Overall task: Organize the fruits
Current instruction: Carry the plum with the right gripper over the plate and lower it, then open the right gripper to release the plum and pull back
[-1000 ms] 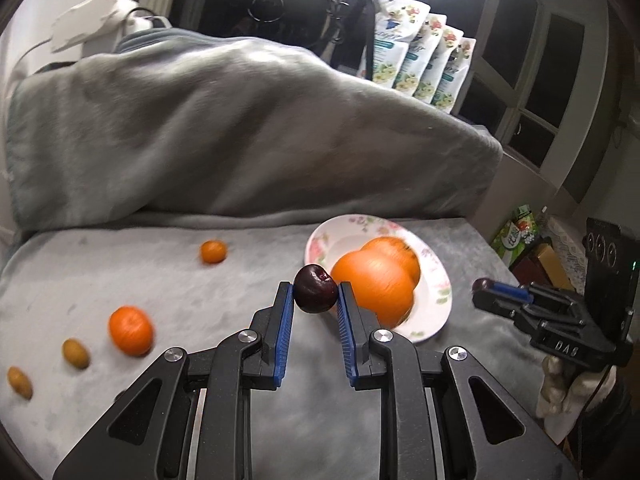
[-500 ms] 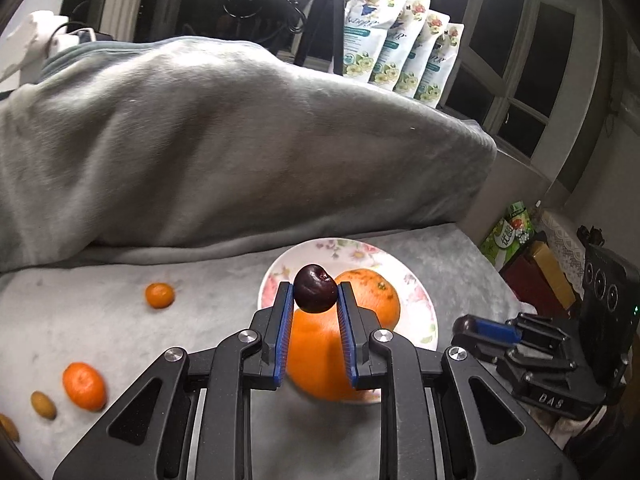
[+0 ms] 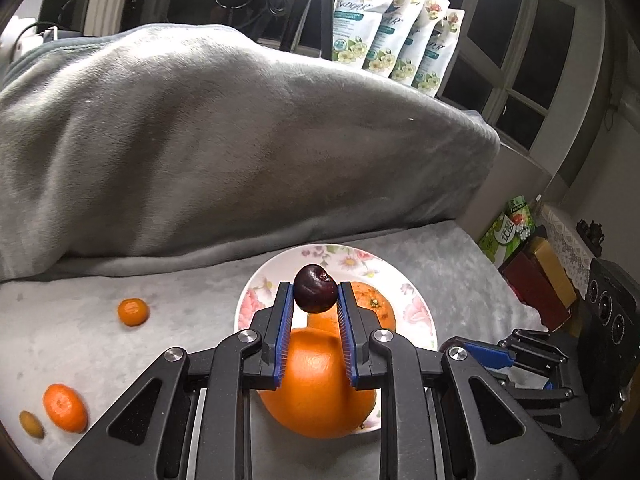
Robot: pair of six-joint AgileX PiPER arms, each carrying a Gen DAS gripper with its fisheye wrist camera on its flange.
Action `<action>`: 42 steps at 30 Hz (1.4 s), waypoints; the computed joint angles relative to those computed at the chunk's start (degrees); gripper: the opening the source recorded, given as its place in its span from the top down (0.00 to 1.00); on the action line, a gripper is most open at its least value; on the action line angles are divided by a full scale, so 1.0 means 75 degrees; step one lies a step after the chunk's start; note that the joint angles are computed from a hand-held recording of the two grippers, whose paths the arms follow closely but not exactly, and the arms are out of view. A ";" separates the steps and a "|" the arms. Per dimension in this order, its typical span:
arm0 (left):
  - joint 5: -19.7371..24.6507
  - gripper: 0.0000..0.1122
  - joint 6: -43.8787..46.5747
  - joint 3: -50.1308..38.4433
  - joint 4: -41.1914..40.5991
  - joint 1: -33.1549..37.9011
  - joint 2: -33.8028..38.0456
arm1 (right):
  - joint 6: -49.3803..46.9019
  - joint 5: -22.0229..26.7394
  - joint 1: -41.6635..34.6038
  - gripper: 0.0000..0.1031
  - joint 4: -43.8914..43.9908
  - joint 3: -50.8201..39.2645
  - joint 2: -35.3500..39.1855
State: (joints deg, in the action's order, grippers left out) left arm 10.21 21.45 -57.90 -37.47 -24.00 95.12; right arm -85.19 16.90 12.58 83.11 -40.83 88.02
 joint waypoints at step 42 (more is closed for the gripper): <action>-0.0124 0.28 -0.4640 0.0003 0.4584 -0.0545 -0.0419 | -0.1505 -0.0517 0.0624 0.09 0.1386 0.0243 -0.0476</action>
State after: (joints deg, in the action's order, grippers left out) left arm 9.28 -13.35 -57.88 -3.09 -28.09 91.97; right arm -96.48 13.02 17.25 93.51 -39.01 84.45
